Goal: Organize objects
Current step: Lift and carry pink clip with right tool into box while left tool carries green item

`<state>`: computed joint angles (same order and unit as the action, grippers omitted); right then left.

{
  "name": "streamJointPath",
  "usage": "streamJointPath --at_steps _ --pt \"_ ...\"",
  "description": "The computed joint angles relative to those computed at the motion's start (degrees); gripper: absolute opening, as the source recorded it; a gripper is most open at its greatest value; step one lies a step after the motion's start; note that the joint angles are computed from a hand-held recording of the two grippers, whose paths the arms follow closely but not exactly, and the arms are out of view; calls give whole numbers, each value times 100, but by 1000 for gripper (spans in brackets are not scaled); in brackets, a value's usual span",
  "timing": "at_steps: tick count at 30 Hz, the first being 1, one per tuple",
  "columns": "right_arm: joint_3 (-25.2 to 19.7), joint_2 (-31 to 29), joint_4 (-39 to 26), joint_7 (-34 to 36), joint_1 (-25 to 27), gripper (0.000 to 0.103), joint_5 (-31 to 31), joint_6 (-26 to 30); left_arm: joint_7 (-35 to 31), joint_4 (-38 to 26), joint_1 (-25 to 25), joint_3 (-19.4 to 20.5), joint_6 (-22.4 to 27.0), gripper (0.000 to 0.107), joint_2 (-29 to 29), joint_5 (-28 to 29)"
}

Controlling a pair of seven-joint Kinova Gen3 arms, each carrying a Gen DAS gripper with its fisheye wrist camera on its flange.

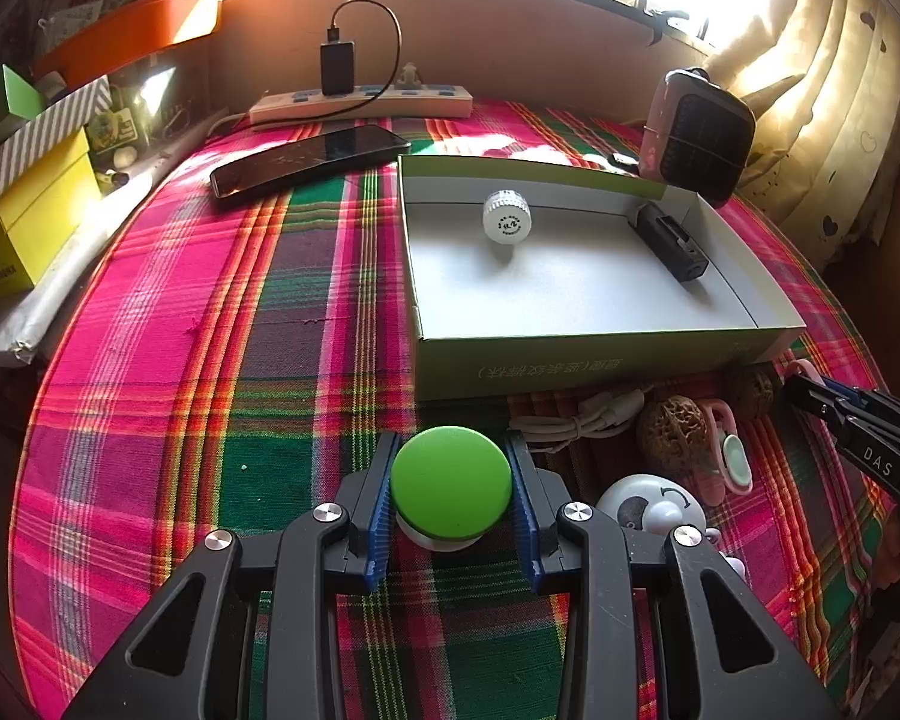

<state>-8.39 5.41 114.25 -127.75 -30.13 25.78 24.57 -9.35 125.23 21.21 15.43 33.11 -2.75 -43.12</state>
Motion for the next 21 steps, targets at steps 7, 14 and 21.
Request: streamJointPath --at_steps 7,14,21 --pt "-21 -33 34 162 67 19 -186 -72 -22 22 -25 6 -33 31 -28 33" --pt "-38 -97 73 166 70 19 -179 -95 0 24 -24 56 -21 31 -39 35" --pt "-88 -204 121 205 125 19 -193 -138 181 -11 37 148 186 31 -88 -119"
